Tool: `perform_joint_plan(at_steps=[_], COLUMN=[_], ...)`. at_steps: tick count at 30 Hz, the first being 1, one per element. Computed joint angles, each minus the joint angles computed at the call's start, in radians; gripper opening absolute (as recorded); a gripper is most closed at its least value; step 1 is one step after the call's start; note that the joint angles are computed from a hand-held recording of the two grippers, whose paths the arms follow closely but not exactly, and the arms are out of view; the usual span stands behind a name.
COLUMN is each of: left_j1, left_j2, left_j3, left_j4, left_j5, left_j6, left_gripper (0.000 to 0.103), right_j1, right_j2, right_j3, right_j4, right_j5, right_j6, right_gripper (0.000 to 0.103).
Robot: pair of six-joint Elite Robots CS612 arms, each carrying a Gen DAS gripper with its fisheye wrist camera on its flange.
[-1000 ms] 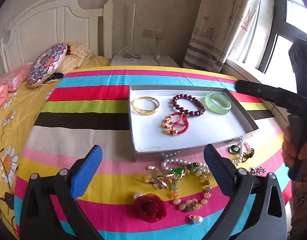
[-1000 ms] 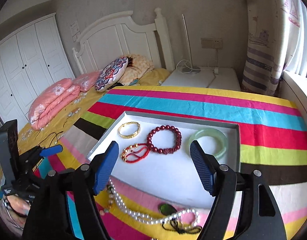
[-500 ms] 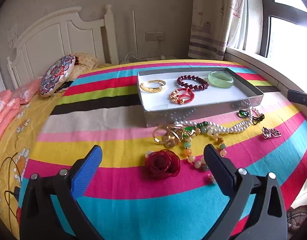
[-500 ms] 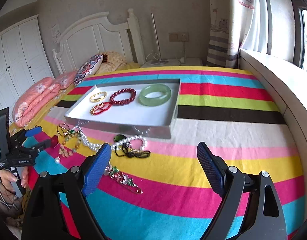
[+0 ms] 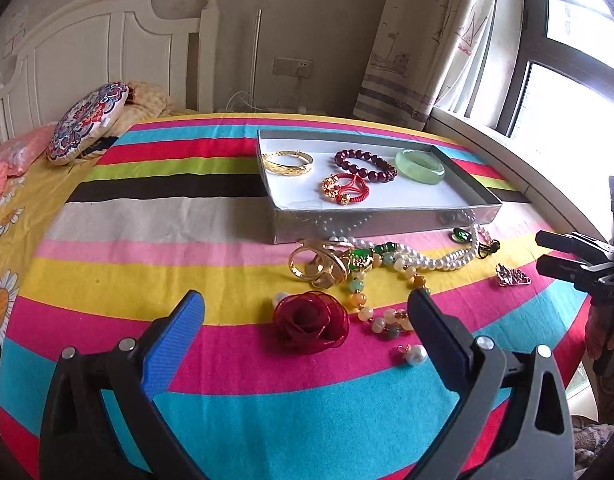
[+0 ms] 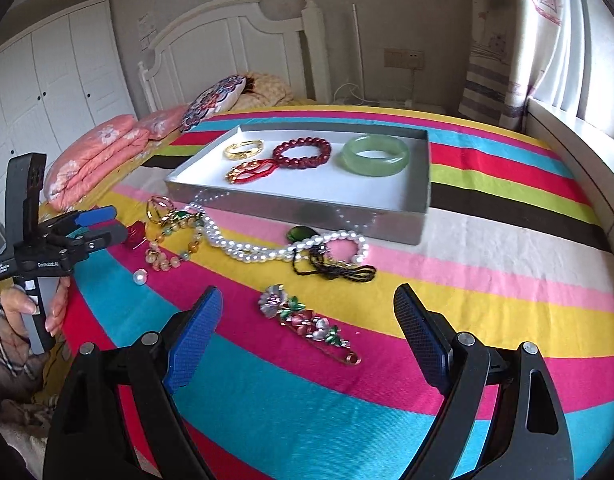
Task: Organize jewelry
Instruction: 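Withdraw both tools from the tray back over the remaining jewelry, then grasp the pearl necklace with the left tool while the right grasps the agate bead bracelet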
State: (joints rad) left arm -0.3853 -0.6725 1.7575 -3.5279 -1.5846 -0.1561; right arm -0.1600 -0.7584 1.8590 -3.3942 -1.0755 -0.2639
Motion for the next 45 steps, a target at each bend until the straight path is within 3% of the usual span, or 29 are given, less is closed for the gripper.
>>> perform_joint_plan(at_steps=[4,7,9,11,15,19,23,26,29,31,33,36,45], left_j1=[-0.005,-0.005,-0.004,0.002,0.008,0.014,0.016,0.017,0.018,0.019,0.018,0.016,0.017], left_j2=[-0.003,-0.001,0.002,0.003,0.001,0.0,0.001,0.001,0.001,0.0,0.0,-0.001,-0.002], left_j3=[-0.007,-0.004,0.002,0.005,0.002,0.002,0.006,0.007,0.009,0.009,0.008,0.01,0.008], left_j4=[0.045,0.023,-0.01,-0.027,-0.007,-0.008,-0.024,-0.028,-0.031,-0.027,-0.023,-0.023,-0.011], left_j5=[0.002,0.005,0.03,0.039,0.057,0.047,0.048,0.044,0.043,0.037,0.04,0.045,0.04], left_j6=[0.025,0.021,-0.026,-0.07,-0.117,-0.139,-0.153,-0.155,-0.154,-0.149,-0.147,-0.144,-0.143], left_gripper=[0.1,0.101,0.101,0.1,0.1,0.101,0.1,0.101,0.1,0.1,0.1,0.1,0.1], right_j1=[0.023,0.048,0.067,0.084,0.11,0.13,0.161,0.171,0.178,0.181,0.178,0.176,0.112], right_j2=[-0.003,-0.005,-0.008,-0.01,-0.003,0.002,0.008,0.013,0.018,0.026,0.024,0.022,-0.011], right_j3=[0.005,0.007,0.0,-0.021,-0.055,-0.061,-0.083,-0.114,-0.14,-0.144,-0.137,-0.122,-0.044], right_j4=[0.002,-0.026,0.001,0.066,0.15,0.133,0.141,0.205,0.287,0.288,0.277,0.239,0.12], right_j5=[0.017,0.012,0.003,-0.012,-0.011,0.033,-0.014,-0.037,-0.066,-0.067,-0.055,-0.084,-0.013], right_j6=[-0.035,-0.075,-0.11,-0.118,-0.13,-0.214,-0.28,-0.29,-0.299,-0.317,-0.324,-0.319,-0.22], right_gripper=[0.084,0.08,0.064,0.054,0.045,0.043,0.04,0.037,0.037,0.035,0.021,0.021,0.021])
